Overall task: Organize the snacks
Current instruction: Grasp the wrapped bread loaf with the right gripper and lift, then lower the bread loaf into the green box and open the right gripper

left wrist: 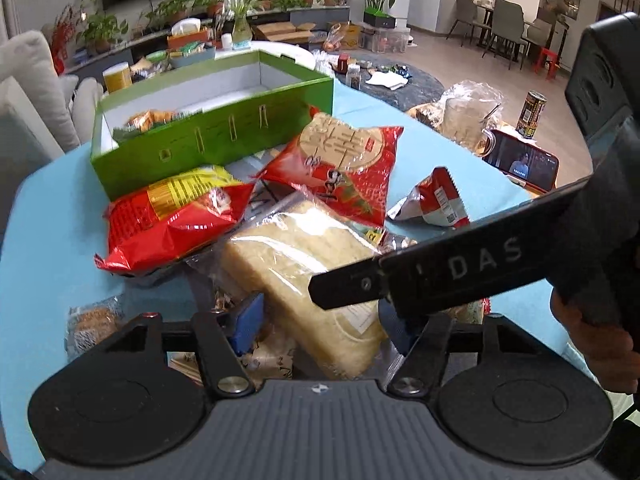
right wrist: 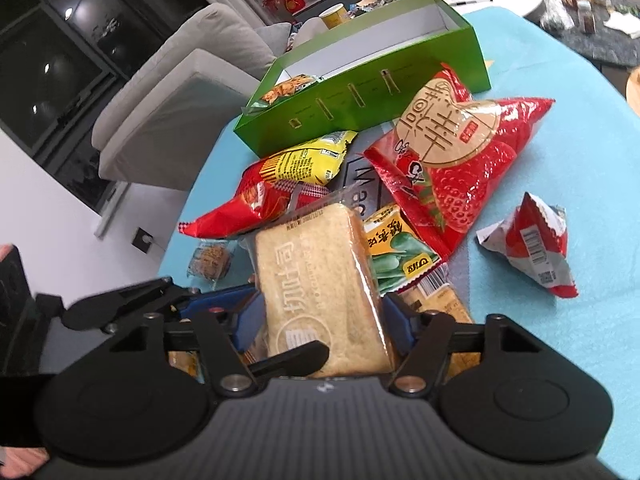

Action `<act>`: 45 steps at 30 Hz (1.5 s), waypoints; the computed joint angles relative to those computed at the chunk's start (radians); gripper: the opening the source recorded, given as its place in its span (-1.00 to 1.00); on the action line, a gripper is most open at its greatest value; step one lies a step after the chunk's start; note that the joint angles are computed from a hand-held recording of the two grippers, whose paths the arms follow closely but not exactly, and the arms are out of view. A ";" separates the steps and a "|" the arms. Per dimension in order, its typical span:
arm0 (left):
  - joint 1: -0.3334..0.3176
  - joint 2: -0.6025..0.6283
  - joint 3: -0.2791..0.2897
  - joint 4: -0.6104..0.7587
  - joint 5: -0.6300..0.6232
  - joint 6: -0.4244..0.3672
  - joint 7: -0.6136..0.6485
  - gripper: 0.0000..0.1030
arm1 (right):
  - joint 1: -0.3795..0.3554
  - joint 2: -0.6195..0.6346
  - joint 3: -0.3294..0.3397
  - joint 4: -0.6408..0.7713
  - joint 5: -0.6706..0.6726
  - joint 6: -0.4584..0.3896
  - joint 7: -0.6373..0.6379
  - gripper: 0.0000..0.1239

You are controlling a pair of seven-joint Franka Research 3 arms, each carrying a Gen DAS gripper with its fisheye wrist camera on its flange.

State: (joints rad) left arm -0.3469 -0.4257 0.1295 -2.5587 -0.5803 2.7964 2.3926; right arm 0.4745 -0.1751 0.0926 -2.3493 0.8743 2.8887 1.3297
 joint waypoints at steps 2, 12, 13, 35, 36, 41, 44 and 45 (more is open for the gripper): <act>-0.008 -0.019 0.004 -0.006 -0.008 0.018 0.011 0.14 | 0.010 -0.010 -0.010 -0.001 0.038 -0.010 -0.032 0.35; -0.116 -0.090 0.066 -0.015 0.000 0.112 0.071 0.15 | 0.063 -0.085 -0.024 -0.028 0.115 0.101 -0.120 0.34; -0.129 -0.090 0.074 -0.012 0.004 0.122 0.075 0.15 | 0.069 -0.087 -0.030 -0.027 0.123 0.109 -0.128 0.34; -0.186 0.170 0.133 0.260 0.006 0.224 0.083 0.17 | -0.015 0.105 -0.025 0.251 0.347 0.066 -0.390 0.34; -0.177 0.192 0.126 0.285 -0.006 0.219 0.093 0.17 | -0.025 0.118 -0.020 0.267 0.350 0.062 -0.393 0.34; -0.151 0.305 0.113 0.416 -0.103 0.202 0.190 0.17 | -0.080 0.197 -0.001 0.370 0.340 0.027 -0.382 0.34; -0.117 0.377 0.092 0.495 -0.140 0.186 0.211 0.17 | -0.109 0.252 0.012 0.434 0.314 0.011 -0.360 0.34; -0.102 0.402 0.084 0.520 -0.142 0.180 0.209 0.17 | -0.118 0.272 0.016 0.455 0.293 0.006 -0.342 0.34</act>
State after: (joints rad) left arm -0.4487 -0.0235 0.2135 -2.0383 -0.7223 2.9763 2.6017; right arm 0.3564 0.0965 0.1090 -1.8944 1.1674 2.8943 0.9872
